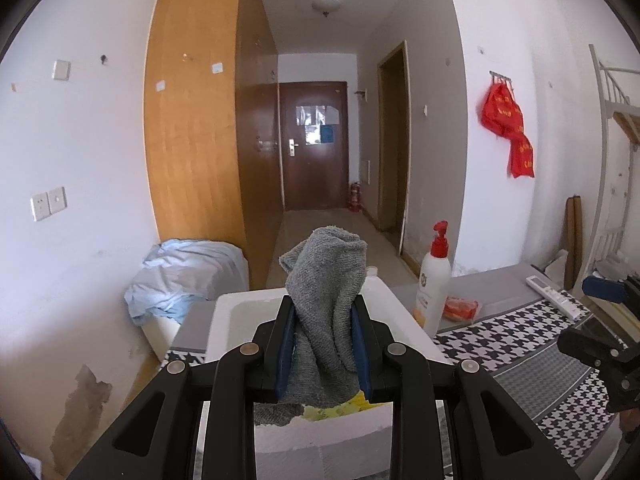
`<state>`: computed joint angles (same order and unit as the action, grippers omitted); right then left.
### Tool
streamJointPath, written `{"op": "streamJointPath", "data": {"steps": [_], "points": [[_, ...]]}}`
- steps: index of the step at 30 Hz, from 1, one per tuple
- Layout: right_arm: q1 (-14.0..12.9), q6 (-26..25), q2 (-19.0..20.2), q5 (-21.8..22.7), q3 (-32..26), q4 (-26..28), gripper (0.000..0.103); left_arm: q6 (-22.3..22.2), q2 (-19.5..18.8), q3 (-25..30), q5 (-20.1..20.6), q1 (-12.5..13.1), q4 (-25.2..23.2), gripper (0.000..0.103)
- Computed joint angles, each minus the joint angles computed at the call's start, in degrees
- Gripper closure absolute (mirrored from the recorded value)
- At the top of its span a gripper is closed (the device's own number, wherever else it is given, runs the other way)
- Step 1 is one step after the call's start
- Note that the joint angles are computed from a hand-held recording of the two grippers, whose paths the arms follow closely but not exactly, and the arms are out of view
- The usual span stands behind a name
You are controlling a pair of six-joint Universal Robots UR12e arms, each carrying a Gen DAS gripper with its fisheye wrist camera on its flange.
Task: Organize soft objects
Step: 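Lower the grey cloth into the box and open the left tool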
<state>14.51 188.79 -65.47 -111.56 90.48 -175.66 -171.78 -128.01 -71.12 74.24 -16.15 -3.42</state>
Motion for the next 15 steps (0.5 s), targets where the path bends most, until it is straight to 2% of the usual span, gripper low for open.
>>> {"op": "streamJointPath", "data": {"steps": [12,15], "points": [[0.19,1.12,-0.71,-1.95,1.52,-0.29,0.004,0.34,-1.69,3.00,0.22,-0.53,-4.00,0.075],[0.15,1.42,-0.81,-2.18,1.77,-0.41,0.004,0.63,-2.08,3.77,0.99,-0.75,-5.38,0.067]]}}
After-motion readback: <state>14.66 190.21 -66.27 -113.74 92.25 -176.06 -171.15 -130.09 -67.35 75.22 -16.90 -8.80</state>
